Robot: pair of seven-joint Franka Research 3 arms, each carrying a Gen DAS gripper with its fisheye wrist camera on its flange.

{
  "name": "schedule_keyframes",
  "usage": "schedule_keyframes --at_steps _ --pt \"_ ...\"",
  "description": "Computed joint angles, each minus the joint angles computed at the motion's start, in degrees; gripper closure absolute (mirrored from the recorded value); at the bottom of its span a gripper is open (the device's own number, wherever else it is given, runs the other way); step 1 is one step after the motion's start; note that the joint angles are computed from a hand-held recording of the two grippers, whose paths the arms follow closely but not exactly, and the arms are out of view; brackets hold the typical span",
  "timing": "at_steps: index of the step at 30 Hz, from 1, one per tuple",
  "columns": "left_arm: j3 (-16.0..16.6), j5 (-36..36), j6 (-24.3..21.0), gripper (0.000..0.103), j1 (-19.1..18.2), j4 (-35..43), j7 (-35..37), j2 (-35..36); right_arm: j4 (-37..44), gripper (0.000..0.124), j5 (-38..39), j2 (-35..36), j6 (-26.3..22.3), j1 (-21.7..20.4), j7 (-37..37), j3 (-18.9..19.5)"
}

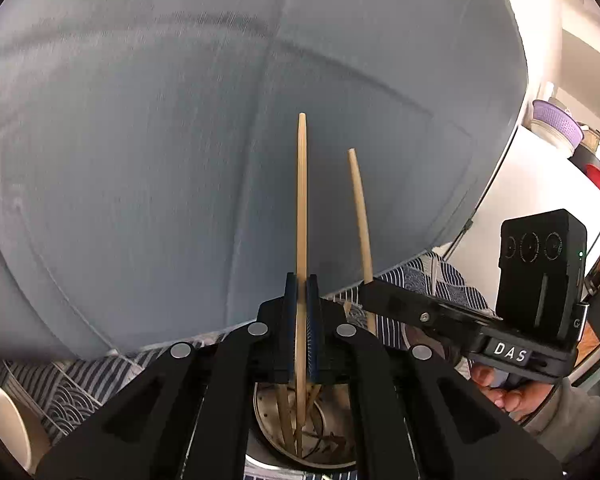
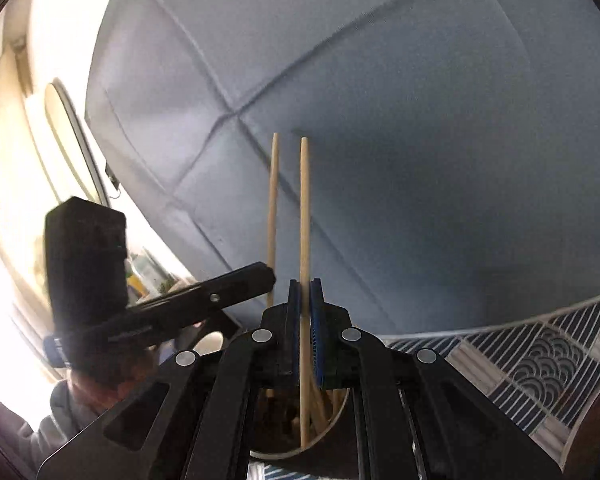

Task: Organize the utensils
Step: 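Lower both sticks into the holder and open both tools, then move both open tools back down to the remaining sticks on the cloth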

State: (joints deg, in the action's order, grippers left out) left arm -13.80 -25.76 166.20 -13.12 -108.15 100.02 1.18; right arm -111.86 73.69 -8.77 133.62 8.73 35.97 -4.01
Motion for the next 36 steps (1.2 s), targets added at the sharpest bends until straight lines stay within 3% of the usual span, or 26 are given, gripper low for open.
schedule_keyframes --at_steps 6,10,12,14,21,23,24,25,32,36 --pt "0.47 -5.19 -2.17 0.098 -0.02 -1.42 3.35 -1.29 -0.95 0.115 -0.6 -0.85 0.05 -0.22 1.57 -0.27" --pt "1.16 -3.81 -2.76 0.097 -0.45 -2.51 0.8 -3.2 -0.87 0.115 -2.25 -1.36 1.02 -0.35 3.15 -0.23" --pt "1.46 -0.68 -2.88 0.091 -0.68 -3.55 -1.91 -4.48 -1.32 0.115 -3.55 -2.29 1.56 -0.38 3.9 -0.25" --pt "1.98 0.82 -3.28 0.08 -1.22 -5.1 -3.47 -6.35 -2.05 0.115 -4.26 -3.38 1.53 -0.36 4.61 -0.61" --pt "3.04 8.26 -5.92 0.066 -2.59 -10.65 -12.06 -12.42 -4.97 0.114 -8.49 -7.86 1.38 0.24 7.33 -1.42" --pt "3.0 12.0 -7.2 0.056 -2.47 -12.02 -15.35 -13.92 -6.0 0.108 -9.66 -9.17 1.39 0.48 7.87 -1.67" --pt "3.49 12.71 -7.68 0.055 -2.75 -13.04 -15.87 -14.92 -6.51 0.097 -10.34 -9.88 0.91 0.55 8.58 -1.9" --pt "3.74 13.4 -8.19 0.053 -3.1 -13.52 -16.51 -15.48 -6.87 0.095 -10.76 -10.42 0.52 0.69 9.14 -2.12" --pt "3.66 17.67 -11.9 0.037 -4.49 -15.56 -21.19 -17.0 -11.13 0.095 -18.56 -13.87 0.47 0.22 14.91 -1.74" --pt "2.91 18.95 -15.04 0.037 -5.4 -16.48 -23.02 -16.32 -14.38 0.095 -25.0 -15.77 -0.1 -0.39 17.48 -1.24"
